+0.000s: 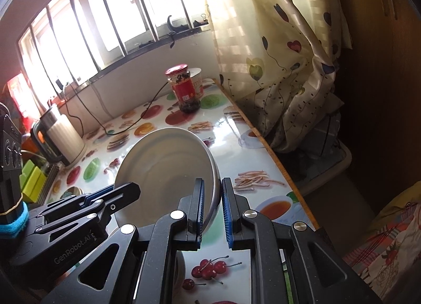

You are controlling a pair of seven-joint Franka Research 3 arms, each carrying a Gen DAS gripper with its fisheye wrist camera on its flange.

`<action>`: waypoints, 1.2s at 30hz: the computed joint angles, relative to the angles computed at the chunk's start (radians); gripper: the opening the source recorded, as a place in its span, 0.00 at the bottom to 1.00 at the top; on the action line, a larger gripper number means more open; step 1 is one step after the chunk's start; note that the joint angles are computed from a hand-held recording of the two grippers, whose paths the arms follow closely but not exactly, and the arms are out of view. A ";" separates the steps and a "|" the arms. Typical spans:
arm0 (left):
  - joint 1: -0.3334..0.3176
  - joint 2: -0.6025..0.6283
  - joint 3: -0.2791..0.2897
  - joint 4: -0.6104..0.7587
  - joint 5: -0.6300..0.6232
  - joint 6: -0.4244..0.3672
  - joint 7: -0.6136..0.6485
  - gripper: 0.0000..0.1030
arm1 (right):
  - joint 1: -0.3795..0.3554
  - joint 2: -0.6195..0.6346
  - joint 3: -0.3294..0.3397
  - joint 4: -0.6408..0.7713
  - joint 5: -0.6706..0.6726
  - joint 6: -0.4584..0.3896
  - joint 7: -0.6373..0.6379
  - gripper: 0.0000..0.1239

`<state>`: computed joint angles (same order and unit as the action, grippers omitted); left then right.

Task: Organize plates and bowls
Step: 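Lower the second white bowl onto the stacked bowls with both tools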

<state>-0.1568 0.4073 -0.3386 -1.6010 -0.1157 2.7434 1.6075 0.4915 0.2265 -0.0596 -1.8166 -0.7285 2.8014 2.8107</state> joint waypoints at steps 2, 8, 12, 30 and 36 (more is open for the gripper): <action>0.015 -0.016 -0.011 -0.024 -0.020 0.007 0.013 0.16 | 0.010 -0.009 -0.001 -0.007 -0.017 -0.005 0.020 0.11; 0.036 -0.067 -0.018 -0.096 -0.063 0.037 0.036 0.16 | 0.018 -0.017 0.016 -0.008 -0.032 -0.021 0.032 0.11; 0.050 -0.099 -0.022 -0.139 -0.102 0.054 0.059 0.16 | 0.023 -0.022 0.027 -0.009 -0.045 -0.025 0.041 0.11; 0.055 -0.198 0.004 -0.275 -0.209 0.103 0.119 0.16 | 0.043 -0.030 0.061 -0.016 -0.064 -0.036 0.054 0.11; 0.055 -0.219 0.013 -0.312 -0.239 0.104 0.135 0.16 | 0.052 -0.023 0.063 -0.020 -0.046 -0.032 0.045 0.11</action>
<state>-0.1019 0.1885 -0.3259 -1.9129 -0.3547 2.8474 1.7428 0.5434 0.2039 0.0037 -1.8369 -0.7747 2.7697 2.8553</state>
